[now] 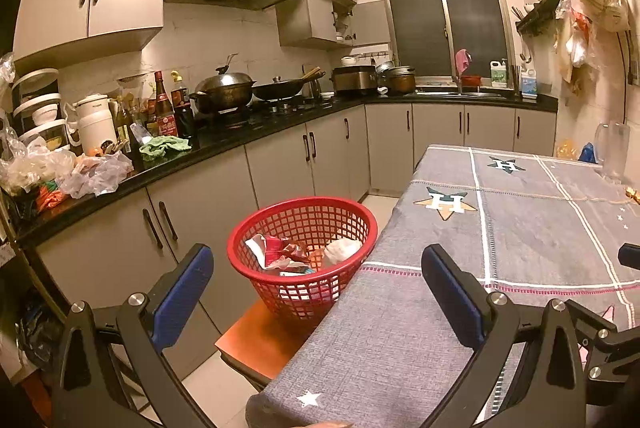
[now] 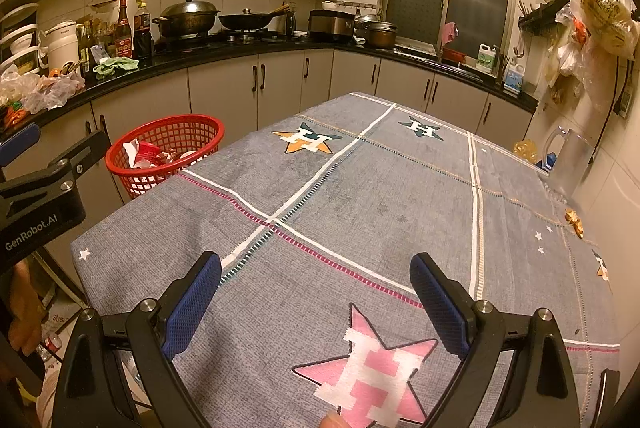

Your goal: Collect trash

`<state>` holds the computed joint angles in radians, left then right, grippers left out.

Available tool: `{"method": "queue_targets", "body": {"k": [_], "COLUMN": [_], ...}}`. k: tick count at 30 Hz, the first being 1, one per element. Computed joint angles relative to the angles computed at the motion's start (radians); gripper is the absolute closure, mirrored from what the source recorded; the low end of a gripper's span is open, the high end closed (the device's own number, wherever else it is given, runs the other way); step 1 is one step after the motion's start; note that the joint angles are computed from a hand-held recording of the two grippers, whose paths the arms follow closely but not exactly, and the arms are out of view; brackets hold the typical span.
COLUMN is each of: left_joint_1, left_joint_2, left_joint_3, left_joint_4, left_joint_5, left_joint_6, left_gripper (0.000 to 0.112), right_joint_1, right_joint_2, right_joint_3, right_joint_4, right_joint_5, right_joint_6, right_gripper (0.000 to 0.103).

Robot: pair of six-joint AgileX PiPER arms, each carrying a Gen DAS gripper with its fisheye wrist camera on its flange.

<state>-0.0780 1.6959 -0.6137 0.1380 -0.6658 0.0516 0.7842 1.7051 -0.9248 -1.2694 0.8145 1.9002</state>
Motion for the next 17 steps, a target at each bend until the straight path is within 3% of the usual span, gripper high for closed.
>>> {"method": "queue_targets", "body": {"k": [7, 13, 17], "left_joint_1": [0.001, 0.011, -0.098], "left_joint_2": [-0.002, -0.026, -0.04], "left_joint_3": [-0.005, -0.027, -0.074], "left_joint_4": [0.015, 0.125, 0.044], "left_joint_5": [0.012, 0.049, 0.138], "left_joint_6": [-0.001, -0.118, -0.027], "left_gripper": [0.009, 0.009, 0.009], "right_joint_1": [0.003, -0.011, -0.044], "right_joint_2": [0.004, -0.024, -0.075], "right_joint_3": [0.001, 0.044, 0.109], "right_joint_4": [0.004, 0.004, 0.038], "right_joint_5": [0.0, 0.003, 0.043], "right_joint_6": [0.006, 0.044, 0.063], "right_gripper": [0.006, 0.006, 0.006]}}
